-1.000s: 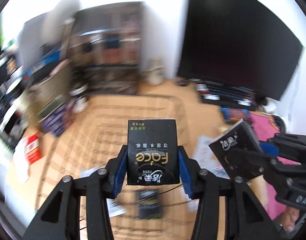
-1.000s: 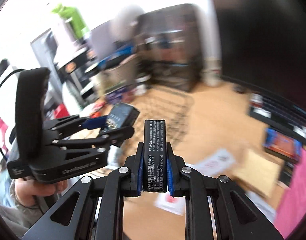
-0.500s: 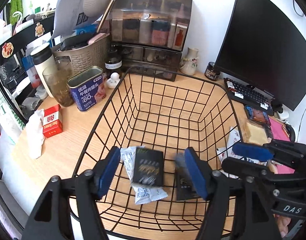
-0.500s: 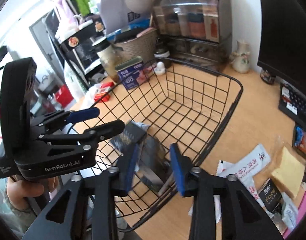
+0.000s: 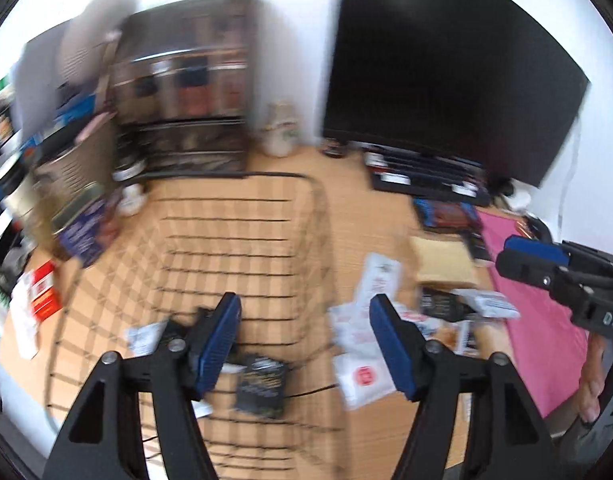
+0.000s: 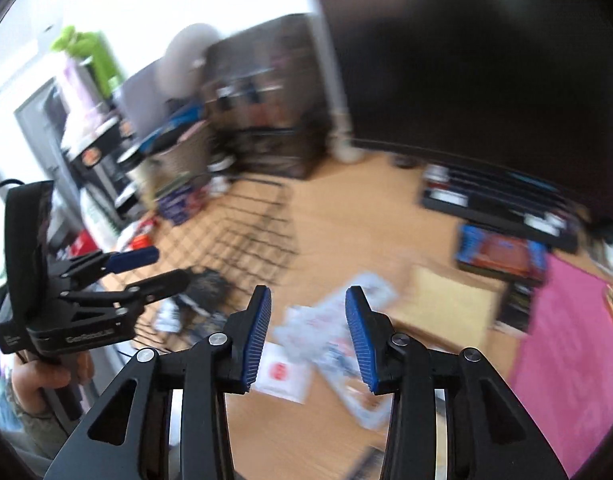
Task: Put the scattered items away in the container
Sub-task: 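Move both tools back over the remaining packets on the desk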
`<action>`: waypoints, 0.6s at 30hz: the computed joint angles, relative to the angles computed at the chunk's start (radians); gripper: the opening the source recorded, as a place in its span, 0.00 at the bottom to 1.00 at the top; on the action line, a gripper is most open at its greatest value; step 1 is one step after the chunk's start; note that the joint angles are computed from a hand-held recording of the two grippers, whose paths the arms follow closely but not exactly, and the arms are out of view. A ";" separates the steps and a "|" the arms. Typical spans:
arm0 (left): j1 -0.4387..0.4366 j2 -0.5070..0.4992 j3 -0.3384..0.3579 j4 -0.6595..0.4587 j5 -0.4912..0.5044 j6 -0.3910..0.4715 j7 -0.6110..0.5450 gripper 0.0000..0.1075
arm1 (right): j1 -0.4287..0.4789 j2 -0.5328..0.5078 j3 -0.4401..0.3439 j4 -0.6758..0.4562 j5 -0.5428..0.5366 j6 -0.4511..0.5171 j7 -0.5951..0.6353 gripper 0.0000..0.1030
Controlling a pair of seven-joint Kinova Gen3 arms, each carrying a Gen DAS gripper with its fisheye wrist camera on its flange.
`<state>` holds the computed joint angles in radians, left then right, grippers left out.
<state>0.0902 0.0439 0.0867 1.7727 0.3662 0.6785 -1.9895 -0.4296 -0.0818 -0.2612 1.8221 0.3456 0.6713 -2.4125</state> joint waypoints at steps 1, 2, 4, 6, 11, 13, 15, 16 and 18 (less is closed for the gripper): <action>0.020 0.006 0.017 -0.005 -0.012 -0.005 0.013 0.67 | 0.007 -0.020 0.009 0.018 -0.005 0.010 0.004 0.39; 0.039 0.013 0.031 -0.009 -0.023 -0.007 0.023 0.67 | 0.019 -0.044 0.019 0.039 -0.015 0.020 0.014 0.39; 0.084 0.036 0.057 -0.023 -0.067 -0.008 0.058 0.67 | 0.047 -0.083 0.029 0.081 -0.033 0.028 0.026 0.39; 0.132 0.067 0.077 -0.038 -0.123 -0.008 0.103 0.67 | 0.081 -0.121 0.035 0.128 -0.054 0.027 0.029 0.39; 0.229 0.151 0.092 -0.075 -0.238 0.028 0.207 0.67 | 0.151 -0.152 0.047 0.219 -0.099 0.029 0.064 0.39; 0.254 0.160 0.087 -0.059 -0.283 0.031 0.241 0.67 | 0.168 -0.148 0.059 0.248 -0.115 0.018 0.088 0.39; 0.260 0.172 0.079 -0.046 -0.308 0.040 0.267 0.67 | 0.185 -0.144 0.076 0.275 -0.136 -0.002 0.110 0.39; 0.255 0.179 0.074 -0.036 -0.309 0.043 0.279 0.67 | 0.193 -0.138 0.087 0.286 -0.143 -0.016 0.128 0.39; 0.238 0.192 0.077 -0.026 -0.293 0.054 0.273 0.67 | 0.210 -0.117 0.080 0.288 -0.132 -0.022 0.133 0.39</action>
<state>0.3280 0.2360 0.1633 1.7467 0.0729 0.7322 -1.7161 -0.2193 -0.1988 -0.1811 2.1102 0.2136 0.6492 -2.2791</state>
